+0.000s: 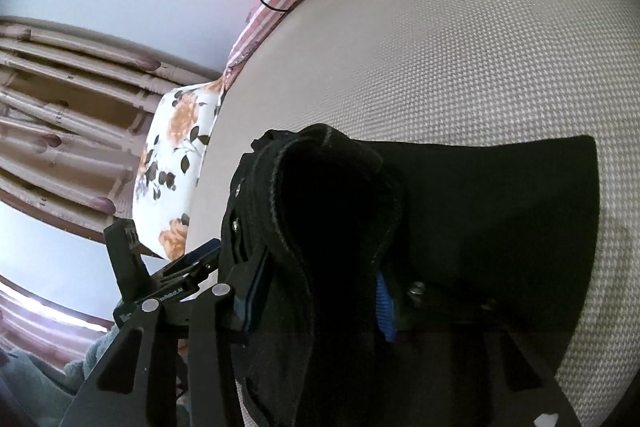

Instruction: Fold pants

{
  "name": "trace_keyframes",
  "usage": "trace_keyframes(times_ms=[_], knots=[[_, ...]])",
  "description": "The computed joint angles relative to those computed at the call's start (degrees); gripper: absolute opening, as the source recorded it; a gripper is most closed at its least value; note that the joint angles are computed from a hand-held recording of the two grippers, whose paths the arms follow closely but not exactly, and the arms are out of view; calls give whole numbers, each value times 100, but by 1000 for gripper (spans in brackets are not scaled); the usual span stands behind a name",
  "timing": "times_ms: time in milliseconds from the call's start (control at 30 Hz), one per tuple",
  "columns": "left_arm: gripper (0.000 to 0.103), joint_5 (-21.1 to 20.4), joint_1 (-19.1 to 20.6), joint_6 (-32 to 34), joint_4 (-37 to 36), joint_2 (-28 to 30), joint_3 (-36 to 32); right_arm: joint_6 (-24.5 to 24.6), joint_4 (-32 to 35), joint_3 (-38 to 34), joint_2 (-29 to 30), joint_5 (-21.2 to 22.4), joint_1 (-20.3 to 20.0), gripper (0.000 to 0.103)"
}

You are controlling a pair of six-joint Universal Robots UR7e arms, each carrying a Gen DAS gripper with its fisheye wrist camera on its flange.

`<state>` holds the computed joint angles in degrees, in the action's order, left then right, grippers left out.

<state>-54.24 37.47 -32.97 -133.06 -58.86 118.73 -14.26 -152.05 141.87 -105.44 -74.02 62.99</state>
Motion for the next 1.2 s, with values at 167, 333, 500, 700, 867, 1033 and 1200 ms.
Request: trace_keyframes(times_ms=[167,333,500,700,867,1033,1200], knots=[[81,131,-70,-12,-12,15,39,315,-294,46,77,-192,136,41],[81,255,-131,-14,119,35,6,571,-564,103,148,-351,282,25],[81,304,-168,26,156,18,21,1007,-890,146,126,-802,651,17],[81,167,-235,120,-43,-53,103,1385,-923,136,-144,-1077,1165,11],[81,135,-334,334,-239,-62,106,1594,-906,152,-449,-1028,1359,11],[81,42,-398,475,-372,32,41,1620,-799,200,-826,-1031,1188,10],[81,-68,-475,633,-390,196,-10,1646,-796,336,-1262,-1048,701,10]])
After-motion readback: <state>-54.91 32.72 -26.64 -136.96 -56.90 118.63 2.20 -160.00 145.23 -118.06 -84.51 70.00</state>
